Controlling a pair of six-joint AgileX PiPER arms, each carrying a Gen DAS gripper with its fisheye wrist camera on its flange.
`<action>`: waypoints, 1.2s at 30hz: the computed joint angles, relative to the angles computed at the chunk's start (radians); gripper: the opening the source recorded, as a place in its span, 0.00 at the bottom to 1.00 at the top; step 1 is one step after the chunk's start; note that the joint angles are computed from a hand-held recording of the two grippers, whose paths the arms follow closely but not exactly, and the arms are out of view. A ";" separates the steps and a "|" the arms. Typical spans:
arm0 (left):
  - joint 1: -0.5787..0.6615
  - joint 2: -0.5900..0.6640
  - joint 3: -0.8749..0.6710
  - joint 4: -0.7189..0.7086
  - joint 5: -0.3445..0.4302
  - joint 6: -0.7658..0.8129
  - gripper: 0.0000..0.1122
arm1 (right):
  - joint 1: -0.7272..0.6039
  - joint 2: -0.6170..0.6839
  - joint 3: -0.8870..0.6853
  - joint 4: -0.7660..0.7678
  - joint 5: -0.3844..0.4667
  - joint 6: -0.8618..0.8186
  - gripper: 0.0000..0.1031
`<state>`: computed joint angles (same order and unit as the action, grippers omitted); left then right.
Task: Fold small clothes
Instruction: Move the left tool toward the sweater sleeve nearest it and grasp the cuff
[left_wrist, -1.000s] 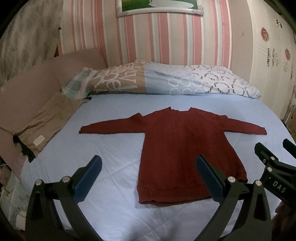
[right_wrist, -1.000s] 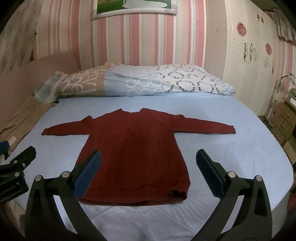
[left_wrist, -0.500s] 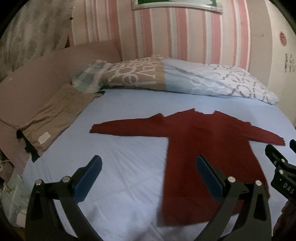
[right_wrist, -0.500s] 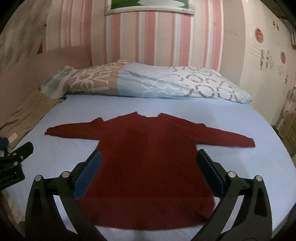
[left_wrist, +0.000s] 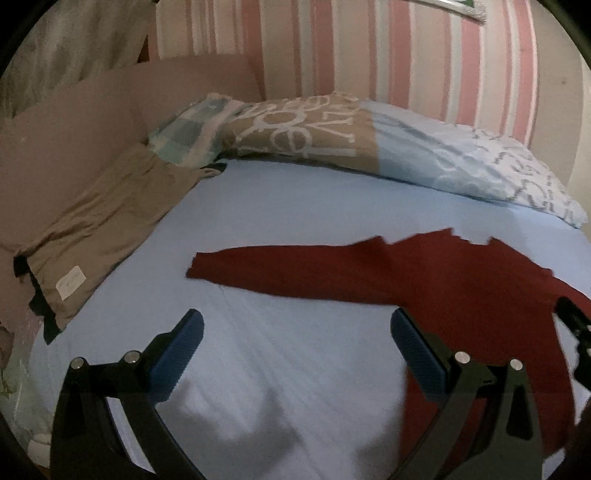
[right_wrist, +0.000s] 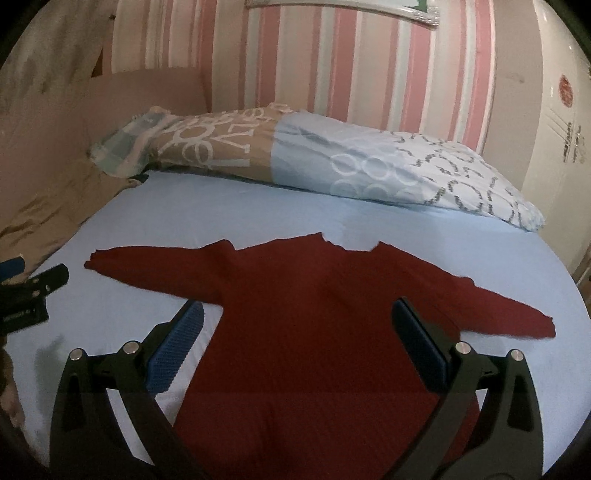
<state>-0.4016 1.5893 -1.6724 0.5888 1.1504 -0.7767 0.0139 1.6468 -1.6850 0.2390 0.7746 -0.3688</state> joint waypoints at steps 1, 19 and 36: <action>0.054 0.017 -0.001 -0.033 -0.032 0.037 0.90 | 0.014 0.019 -0.018 -0.017 -0.003 0.017 0.97; 0.577 0.288 -0.004 -0.479 -0.347 0.423 0.90 | 0.187 0.298 -0.194 -0.262 -0.102 0.181 0.97; 0.711 0.603 -0.408 -0.762 -0.195 0.480 0.89 | 0.280 0.335 -0.181 -0.440 -0.139 0.273 0.97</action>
